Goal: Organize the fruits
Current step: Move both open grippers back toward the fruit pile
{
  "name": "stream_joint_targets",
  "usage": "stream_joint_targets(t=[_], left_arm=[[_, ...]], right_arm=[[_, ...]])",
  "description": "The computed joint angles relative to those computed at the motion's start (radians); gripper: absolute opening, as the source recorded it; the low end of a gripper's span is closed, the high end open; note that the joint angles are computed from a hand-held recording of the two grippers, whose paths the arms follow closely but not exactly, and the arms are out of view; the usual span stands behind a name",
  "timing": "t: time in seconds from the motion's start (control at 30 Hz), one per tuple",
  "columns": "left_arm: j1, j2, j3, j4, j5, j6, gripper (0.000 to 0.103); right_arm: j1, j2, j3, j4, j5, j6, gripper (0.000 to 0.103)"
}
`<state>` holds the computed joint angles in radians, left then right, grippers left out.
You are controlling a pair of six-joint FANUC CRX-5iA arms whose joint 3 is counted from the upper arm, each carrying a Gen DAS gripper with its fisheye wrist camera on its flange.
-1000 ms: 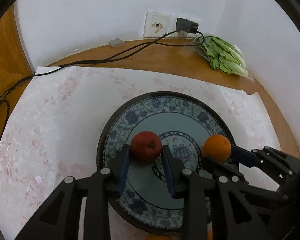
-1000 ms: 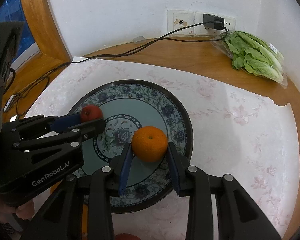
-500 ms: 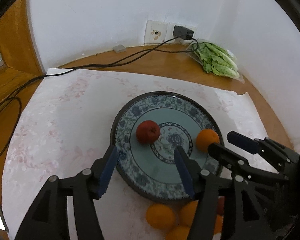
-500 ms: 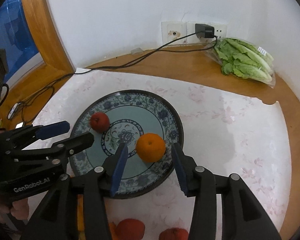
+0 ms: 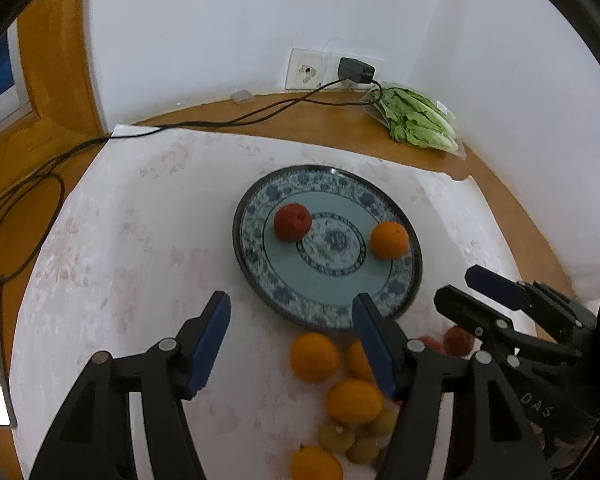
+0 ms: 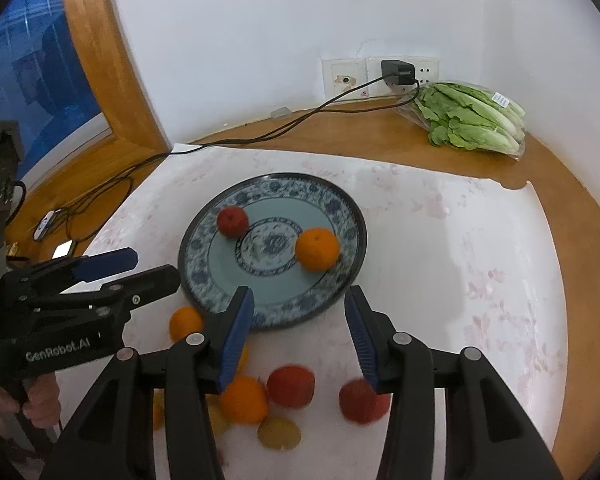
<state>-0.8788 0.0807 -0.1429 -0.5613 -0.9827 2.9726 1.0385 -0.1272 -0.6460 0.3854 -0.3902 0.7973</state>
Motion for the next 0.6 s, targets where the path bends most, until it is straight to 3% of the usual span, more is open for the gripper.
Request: stream_joint_targets(t=[0.6], left_arm=[[-0.106,-0.036,-0.048,-0.029,-0.035,0.124,0.067]], right_arm=[[0.077,-0.127,-0.169,0.142,-0.027,-0.216,0.053]])
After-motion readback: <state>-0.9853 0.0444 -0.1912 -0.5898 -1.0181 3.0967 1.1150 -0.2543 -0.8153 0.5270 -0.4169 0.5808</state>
